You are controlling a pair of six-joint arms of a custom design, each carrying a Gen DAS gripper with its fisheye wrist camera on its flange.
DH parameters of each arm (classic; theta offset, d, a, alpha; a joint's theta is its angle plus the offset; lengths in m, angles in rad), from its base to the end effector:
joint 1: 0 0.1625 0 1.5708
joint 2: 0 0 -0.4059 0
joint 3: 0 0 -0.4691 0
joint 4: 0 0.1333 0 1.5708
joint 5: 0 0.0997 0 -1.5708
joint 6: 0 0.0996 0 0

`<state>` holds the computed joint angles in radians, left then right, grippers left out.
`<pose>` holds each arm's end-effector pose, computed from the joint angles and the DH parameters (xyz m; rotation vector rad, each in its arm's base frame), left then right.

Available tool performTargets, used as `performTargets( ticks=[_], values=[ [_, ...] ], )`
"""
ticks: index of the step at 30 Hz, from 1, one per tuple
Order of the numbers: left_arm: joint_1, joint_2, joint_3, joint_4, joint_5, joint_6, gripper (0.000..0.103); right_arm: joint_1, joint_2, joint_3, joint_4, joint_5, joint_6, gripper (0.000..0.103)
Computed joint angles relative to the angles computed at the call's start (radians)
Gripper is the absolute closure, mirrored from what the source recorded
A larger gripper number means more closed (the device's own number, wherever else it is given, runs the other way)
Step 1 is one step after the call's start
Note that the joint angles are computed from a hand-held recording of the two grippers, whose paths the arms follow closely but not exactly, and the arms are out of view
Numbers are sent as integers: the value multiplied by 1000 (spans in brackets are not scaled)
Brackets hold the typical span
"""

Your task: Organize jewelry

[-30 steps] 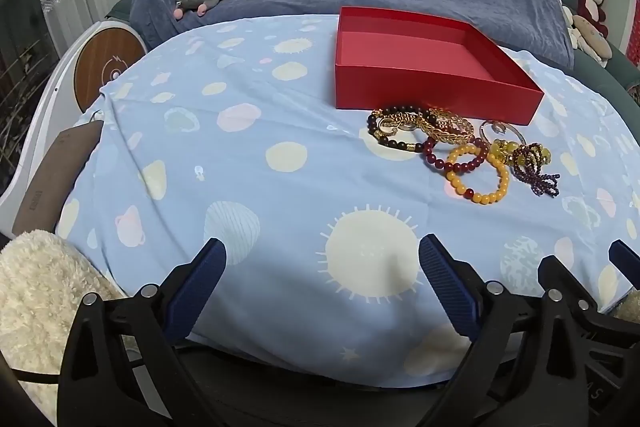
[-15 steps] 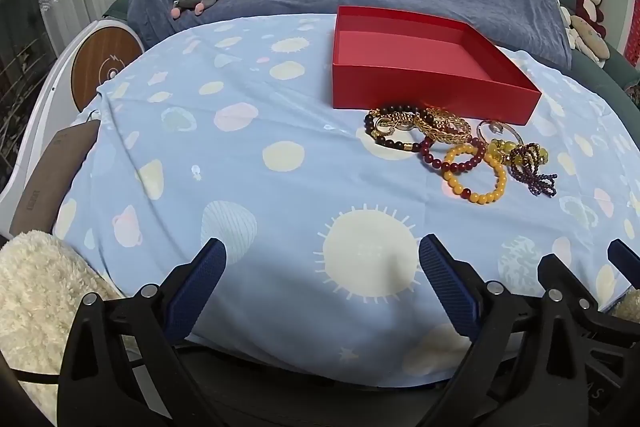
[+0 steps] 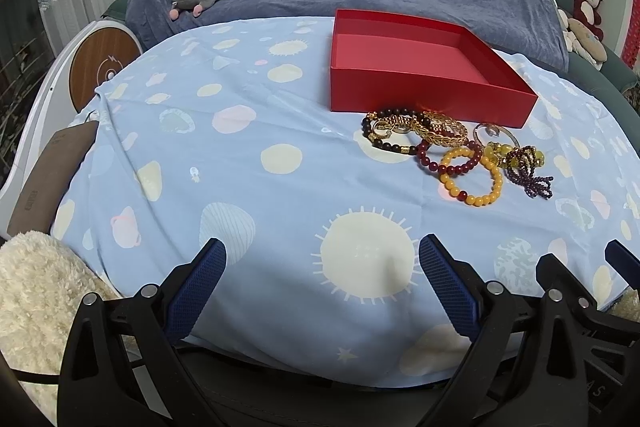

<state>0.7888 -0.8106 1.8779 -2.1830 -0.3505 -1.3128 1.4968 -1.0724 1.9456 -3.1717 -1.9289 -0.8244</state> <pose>-0.2482 -0.5718 -0.0288 -0.2104 1.9987 -0.9717 0.0514 -0.6374 0.1562 0.7373 -2.3306 0.6449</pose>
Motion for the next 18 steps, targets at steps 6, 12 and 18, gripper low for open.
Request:
performTargets(
  ticks=[6, 12, 18],
  values=[
    [-2, 2, -1, 1, 3, -1, 10, -2, -2, 0, 4, 4, 5, 7],
    [-2, 2, -1, 2, 3, -1, 10, -2, -2, 0, 4, 5, 5, 7],
    [-2, 1, -1, 3, 3, -2, 10, -3, -5, 2, 4, 8, 6, 7]
  ],
)
